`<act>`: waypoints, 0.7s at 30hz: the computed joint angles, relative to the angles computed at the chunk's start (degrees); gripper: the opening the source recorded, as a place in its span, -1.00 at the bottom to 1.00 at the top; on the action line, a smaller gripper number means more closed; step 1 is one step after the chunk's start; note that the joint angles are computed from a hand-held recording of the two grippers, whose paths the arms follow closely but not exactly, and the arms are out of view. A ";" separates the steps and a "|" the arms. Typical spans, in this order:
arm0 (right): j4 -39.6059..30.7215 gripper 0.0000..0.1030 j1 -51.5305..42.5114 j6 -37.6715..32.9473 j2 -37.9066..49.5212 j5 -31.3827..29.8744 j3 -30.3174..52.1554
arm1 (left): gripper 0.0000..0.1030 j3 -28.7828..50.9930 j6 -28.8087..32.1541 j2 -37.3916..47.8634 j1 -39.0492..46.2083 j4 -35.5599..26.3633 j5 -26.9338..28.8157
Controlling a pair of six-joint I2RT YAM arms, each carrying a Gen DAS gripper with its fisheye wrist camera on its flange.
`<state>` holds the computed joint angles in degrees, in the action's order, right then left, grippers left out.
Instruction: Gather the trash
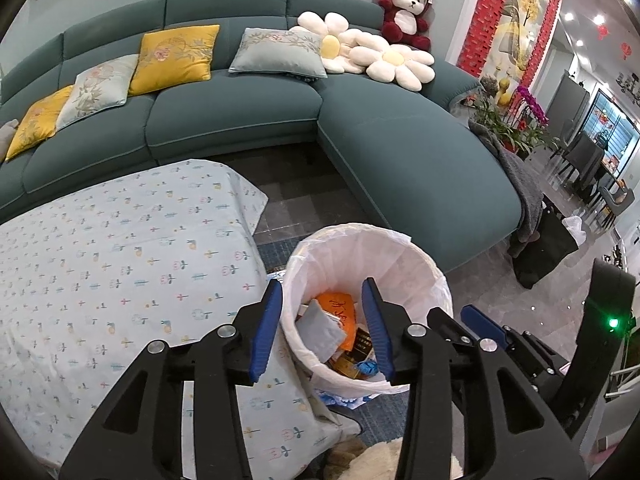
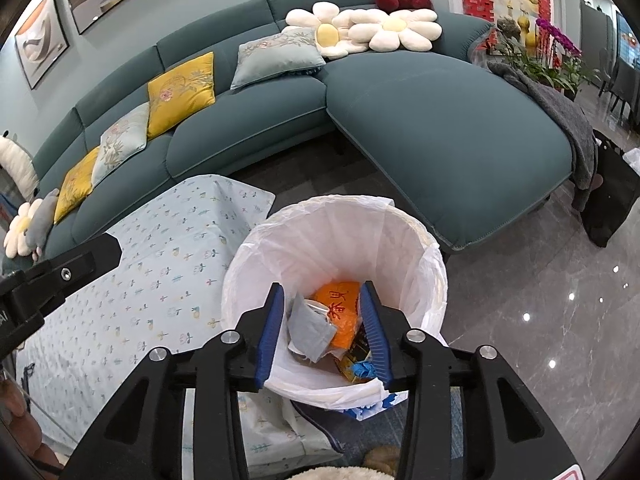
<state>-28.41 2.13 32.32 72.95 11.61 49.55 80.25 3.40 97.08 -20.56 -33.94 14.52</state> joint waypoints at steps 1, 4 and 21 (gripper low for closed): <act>-0.22 -0.21 0.48 0.11 0.03 0.29 0.27 | -0.19 -0.07 0.12 -0.15 0.20 -0.08 -0.01; -1.14 -0.08 2.39 0.81 0.09 1.70 1.28 | -0.10 -1.01 0.33 -1.21 1.18 0.16 -0.12; -4.33 0.55 9.72 1.55 2.95 9.26 4.39 | 0.39 -6.08 3.22 -3.28 4.60 3.23 -4.31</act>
